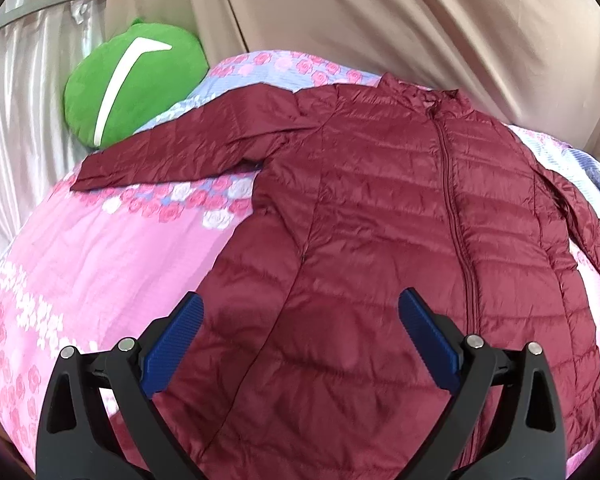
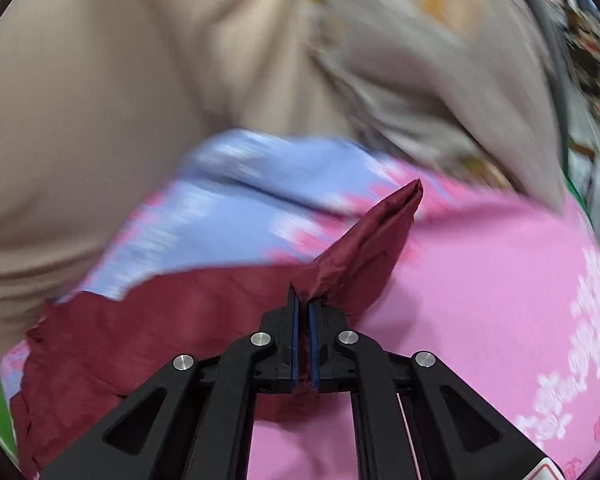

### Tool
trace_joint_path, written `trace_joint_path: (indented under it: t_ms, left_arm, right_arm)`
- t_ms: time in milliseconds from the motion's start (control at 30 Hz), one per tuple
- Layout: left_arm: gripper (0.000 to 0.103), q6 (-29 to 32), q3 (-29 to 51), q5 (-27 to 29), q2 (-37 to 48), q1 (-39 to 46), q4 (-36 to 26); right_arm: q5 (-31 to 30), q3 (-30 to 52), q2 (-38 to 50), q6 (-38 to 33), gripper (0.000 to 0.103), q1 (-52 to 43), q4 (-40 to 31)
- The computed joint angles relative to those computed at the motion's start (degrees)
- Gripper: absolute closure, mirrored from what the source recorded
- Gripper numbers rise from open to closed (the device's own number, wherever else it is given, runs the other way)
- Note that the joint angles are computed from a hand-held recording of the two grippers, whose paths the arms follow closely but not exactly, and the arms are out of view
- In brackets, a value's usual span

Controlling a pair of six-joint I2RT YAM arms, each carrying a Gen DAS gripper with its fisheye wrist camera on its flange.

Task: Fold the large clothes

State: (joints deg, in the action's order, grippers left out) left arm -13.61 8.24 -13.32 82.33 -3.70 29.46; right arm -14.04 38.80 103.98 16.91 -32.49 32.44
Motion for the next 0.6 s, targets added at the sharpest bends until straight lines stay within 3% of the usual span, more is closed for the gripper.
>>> trace_joint_path:
  t_ms: [133, 267, 433, 600]
  left_arm:
    - [0.007, 0.55, 2.58, 1.38, 0.96, 1.54, -0.42]
    - [0.007, 1.23, 4.57, 3.52, 1.8, 3.53, -0.72]
    - [0.007, 3.37, 6.05, 2.8, 3.26, 4.88, 0.76]
    - [0.007, 4.87, 8.81, 5.1, 7.77, 8.59, 2.25]
  right_arm:
    - [5.02, 4.05, -11.23, -0.89, 0.098, 17.42, -5.59]
    - [11.21, 14.1, -9.78, -3.86, 0.099, 37.42, -9.52]
    - [16.78, 34.22, 8.5, -8.72, 0.099, 57.84, -15.76]
    - [11.0, 56.41, 31.55, -12.61, 0.095, 69.23, -27.94]
